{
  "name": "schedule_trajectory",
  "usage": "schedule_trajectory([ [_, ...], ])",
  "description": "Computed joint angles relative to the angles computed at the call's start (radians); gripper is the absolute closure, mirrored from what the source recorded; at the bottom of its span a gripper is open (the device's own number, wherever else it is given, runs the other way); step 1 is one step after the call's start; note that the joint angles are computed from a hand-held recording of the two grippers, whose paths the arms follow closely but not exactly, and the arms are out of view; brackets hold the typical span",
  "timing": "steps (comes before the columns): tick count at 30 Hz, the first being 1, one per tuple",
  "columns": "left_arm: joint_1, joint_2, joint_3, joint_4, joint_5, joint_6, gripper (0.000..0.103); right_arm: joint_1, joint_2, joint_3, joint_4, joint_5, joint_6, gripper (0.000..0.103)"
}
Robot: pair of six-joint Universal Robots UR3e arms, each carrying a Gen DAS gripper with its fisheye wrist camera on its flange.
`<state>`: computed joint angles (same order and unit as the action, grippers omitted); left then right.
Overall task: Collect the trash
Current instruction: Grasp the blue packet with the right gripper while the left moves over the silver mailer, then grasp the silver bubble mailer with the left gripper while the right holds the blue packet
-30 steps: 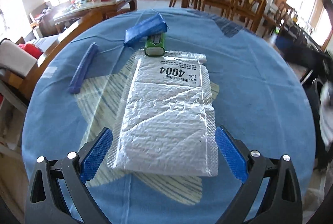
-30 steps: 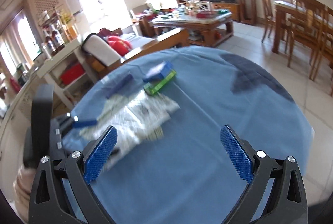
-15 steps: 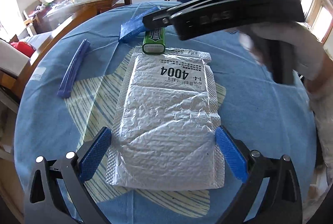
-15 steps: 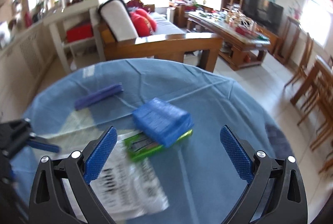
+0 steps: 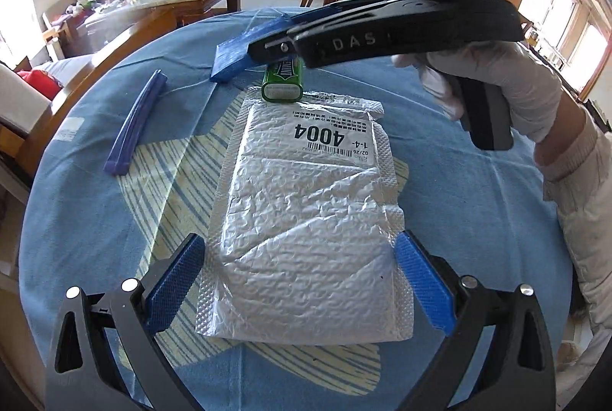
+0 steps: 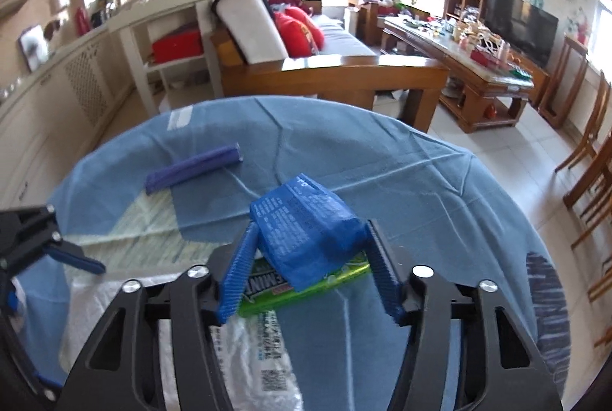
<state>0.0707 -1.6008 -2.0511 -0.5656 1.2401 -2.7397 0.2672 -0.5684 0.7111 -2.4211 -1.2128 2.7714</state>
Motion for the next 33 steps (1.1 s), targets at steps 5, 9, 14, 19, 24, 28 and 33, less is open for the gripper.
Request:
schedule_trajectory([
  [5,-0.026,-0.005,0.008,-0.005,0.036,0.024,0.006,0.011,-0.137,0.232,-0.143,-0.011,0.089,0.059],
  [9,-0.029,0.031,-0.018,-0.006,0.051,0.059,0.02,-0.014,-0.304,0.516,-0.316,0.02,0.239,0.059],
  [14,0.061,0.094,-0.069,-0.024,-0.011,0.107,0.047,-0.069,-0.519,0.907,-0.587,0.072,0.379,0.059],
  [19,0.126,0.161,-0.098,-0.114,-0.093,0.133,0.05,-0.141,-0.718,1.241,-0.773,0.136,0.442,0.059],
  [24,0.179,0.227,-0.147,-0.138,-0.125,0.058,0.02,-0.218,-0.882,1.475,-0.837,0.218,0.43,0.059],
  [28,0.174,0.223,-0.154,-0.138,-0.12,0.032,0.009,-0.219,-0.902,1.54,-0.81,0.222,0.392,0.059],
  [33,0.121,0.181,-0.11,-0.132,-0.104,0.019,0.005,-0.173,-0.821,1.504,-0.755,0.226,0.37,0.059],
])
